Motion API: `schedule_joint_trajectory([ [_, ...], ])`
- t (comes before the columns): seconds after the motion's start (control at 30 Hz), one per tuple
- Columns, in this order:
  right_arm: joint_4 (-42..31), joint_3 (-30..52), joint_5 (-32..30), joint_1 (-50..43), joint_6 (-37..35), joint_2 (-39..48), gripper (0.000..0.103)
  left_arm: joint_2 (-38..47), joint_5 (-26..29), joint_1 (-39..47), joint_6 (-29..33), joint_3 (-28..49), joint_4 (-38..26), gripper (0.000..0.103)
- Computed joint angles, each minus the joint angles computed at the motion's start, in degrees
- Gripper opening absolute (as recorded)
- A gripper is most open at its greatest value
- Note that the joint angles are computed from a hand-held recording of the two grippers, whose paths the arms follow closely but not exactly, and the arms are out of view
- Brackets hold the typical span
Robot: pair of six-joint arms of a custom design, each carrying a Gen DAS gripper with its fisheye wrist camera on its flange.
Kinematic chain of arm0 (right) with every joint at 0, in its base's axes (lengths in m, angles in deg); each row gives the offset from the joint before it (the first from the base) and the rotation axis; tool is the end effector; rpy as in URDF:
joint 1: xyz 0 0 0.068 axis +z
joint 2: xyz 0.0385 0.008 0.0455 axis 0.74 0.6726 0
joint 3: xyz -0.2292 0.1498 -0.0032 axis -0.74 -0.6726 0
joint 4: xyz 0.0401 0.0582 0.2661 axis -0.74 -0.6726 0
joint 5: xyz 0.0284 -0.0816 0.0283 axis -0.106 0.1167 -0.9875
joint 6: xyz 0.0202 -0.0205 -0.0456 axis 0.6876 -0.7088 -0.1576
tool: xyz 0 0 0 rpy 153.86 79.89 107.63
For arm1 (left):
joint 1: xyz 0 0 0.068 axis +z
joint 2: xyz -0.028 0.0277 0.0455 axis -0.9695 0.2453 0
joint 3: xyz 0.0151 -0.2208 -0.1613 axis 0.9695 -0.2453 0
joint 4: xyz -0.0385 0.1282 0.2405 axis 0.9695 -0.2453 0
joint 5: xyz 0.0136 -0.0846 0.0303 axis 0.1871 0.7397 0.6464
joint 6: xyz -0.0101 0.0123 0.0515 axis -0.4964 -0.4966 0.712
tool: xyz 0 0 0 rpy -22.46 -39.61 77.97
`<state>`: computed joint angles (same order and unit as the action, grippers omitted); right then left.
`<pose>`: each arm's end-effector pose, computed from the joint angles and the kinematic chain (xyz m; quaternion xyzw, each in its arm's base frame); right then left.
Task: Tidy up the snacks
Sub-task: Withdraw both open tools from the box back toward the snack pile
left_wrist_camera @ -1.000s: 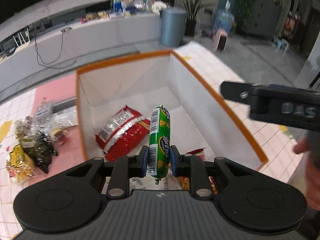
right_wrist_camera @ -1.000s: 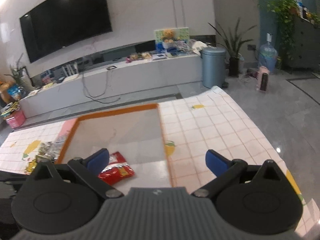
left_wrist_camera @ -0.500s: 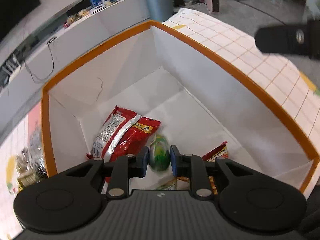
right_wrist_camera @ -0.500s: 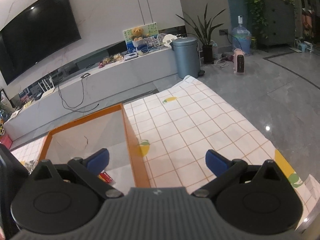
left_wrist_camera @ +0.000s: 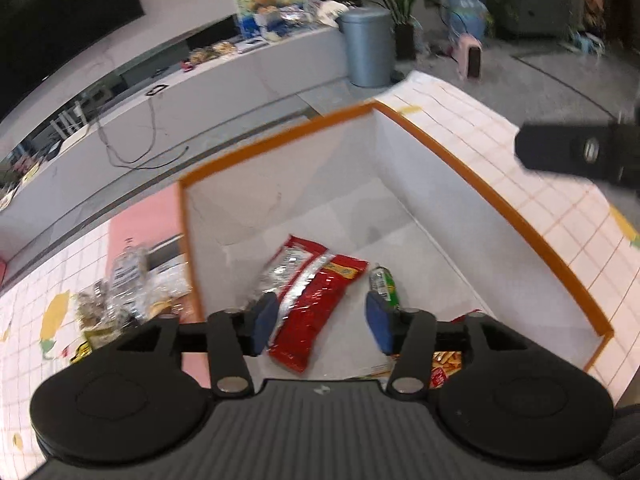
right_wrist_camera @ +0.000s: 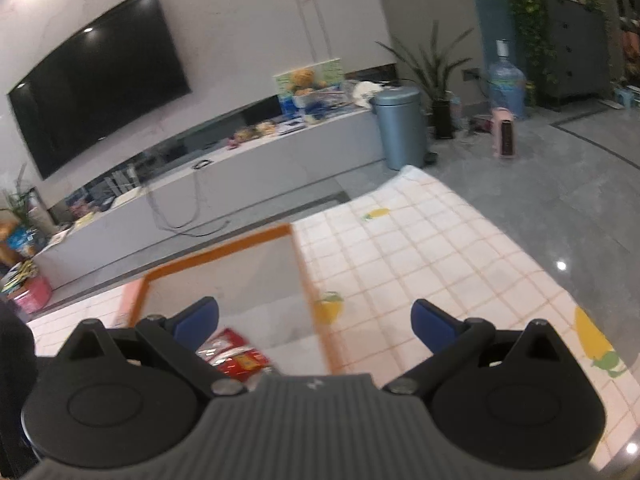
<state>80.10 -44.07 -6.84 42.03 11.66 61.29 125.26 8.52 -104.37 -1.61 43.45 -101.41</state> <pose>0.2402 -0.0186 0.2278 0.1302 0.8728 0.1078 0.4578 0.2931 -0.1508 0.2122 0.2003 0.9216 0.0230 0.3316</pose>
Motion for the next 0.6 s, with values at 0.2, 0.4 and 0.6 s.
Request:
schedule_joint_trajectory([
  [0.2,-3.44,-0.17,5.54,5.26,0.29,-4.93,0.1,-8.9,2.2,3.22,-1.51,-4.06,-1.41,0.081],
  [0.4,-4.74,-1.17,11.6,13.24,1.92,-8.31,0.1,-17.09,7.04,8.46,-2.22,-7.34,-4.74,0.087],
  [0.6,-5.19,-0.59,15.95,22.52,7.78,-5.03,0.1,-24.46,5.5,13.87,-1.69,-10.82,-6.91,0.088],
])
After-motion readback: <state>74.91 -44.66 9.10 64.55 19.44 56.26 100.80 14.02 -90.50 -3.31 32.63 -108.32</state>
